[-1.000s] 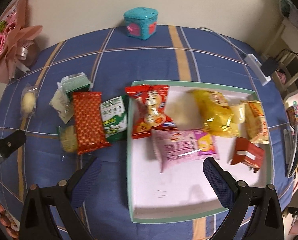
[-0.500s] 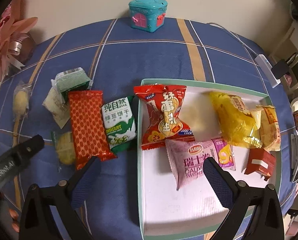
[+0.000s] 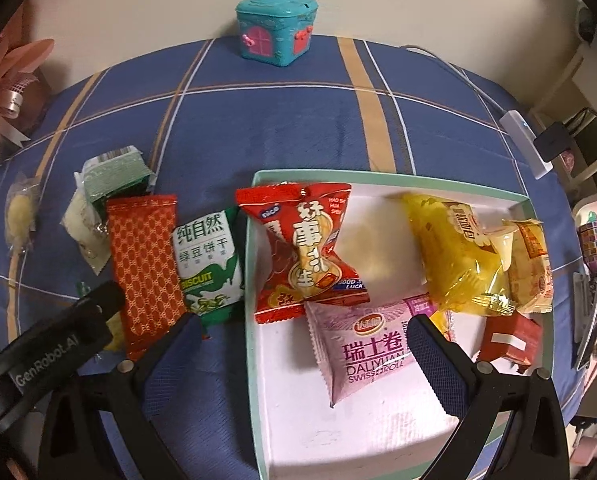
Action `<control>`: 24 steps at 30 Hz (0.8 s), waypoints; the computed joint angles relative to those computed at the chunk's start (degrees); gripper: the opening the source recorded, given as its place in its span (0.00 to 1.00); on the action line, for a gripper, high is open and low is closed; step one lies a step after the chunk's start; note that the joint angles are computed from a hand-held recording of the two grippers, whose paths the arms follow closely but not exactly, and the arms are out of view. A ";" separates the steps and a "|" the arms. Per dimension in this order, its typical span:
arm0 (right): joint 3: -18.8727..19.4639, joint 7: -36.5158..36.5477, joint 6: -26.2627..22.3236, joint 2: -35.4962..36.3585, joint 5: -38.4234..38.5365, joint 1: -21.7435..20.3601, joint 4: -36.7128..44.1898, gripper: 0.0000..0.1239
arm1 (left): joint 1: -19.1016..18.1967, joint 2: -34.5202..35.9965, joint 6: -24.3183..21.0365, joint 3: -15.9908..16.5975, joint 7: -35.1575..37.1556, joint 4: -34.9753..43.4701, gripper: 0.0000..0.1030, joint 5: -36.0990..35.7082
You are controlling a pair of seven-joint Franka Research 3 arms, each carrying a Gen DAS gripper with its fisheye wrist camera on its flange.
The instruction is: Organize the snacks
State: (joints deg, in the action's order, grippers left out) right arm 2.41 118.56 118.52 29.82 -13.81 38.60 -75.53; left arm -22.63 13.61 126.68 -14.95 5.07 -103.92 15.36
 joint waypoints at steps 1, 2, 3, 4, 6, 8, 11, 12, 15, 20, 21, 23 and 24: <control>-0.02 -0.02 0.15 0.02 0.09 -0.11 -0.03 0.83 | 0.01 -0.07 0.10 0.06 -0.27 -0.16 0.99 0.00; -0.03 -0.04 0.47 -0.08 0.15 -0.21 -0.28 0.83 | 0.04 -0.32 0.17 0.10 -0.42 -0.58 0.99 0.04; -0.03 -0.05 0.59 -0.12 0.20 -0.26 -0.34 0.83 | -0.04 -0.40 -0.40 0.18 -0.87 -0.55 0.99 0.31; -0.03 -0.07 0.81 -0.20 0.28 -0.36 -0.49 0.83 | -0.03 -0.57 -0.67 0.22 -1.17 -0.66 0.99 0.42; 0.08 -0.46 1.83 -0.61 0.59 -0.69 -1.26 0.83 | 0.13 -1.75 -0.67 0.39 -2.29 -1.97 0.99 0.76; 0.10 -0.53 2.31 -1.07 0.65 -0.82 -1.86 0.83 | 0.35 -2.46 -0.53 0.32 -2.81 -2.86 0.99 0.77; 0.13 -0.66 2.68 -1.26 0.73 -1.01 -2.26 0.83 | 0.87 -2.98 -0.44 0.05 -1.96 -3.84 0.99 -0.06; 0.17 -0.80 2.88 -1.30 0.81 -1.11 -2.39 0.83 | 1.01 -2.87 -0.27 -0.05 -1.54 -3.95 0.99 -0.44; 0.11 -0.58 3.10 -1.47 0.70 -1.09 -2.60 0.83 | 1.03 -1.48 -0.32 -0.30 -0.31 -2.96 0.99 -1.21; 0.21 -0.20 3.14 -1.90 0.49 -0.97 -2.97 0.83 | 0.98 -1.67 1.79 -0.35 0.38 -4.01 0.99 -2.01; 0.22 -0.17 3.12 -1.89 0.51 -0.99 -2.95 0.83 | 1.00 -1.79 2.01 -0.33 0.46 -4.22 0.99 -2.06; 0.33 -0.44 3.15 -1.97 0.65 -1.13 -3.03 0.83 | 0.94 -1.74 1.70 -0.32 0.75 -4.16 0.99 -2.02; 0.34 -0.46 3.21 -2.00 0.70 -1.16 -3.08 0.83 | 0.97 -1.69 1.82 -0.31 0.91 -4.15 0.99 -2.11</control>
State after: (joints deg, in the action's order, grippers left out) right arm 2.76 118.10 121.72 27.83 -13.11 37.45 -78.60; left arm -21.66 11.92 128.50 -15.26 5.98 -108.07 13.25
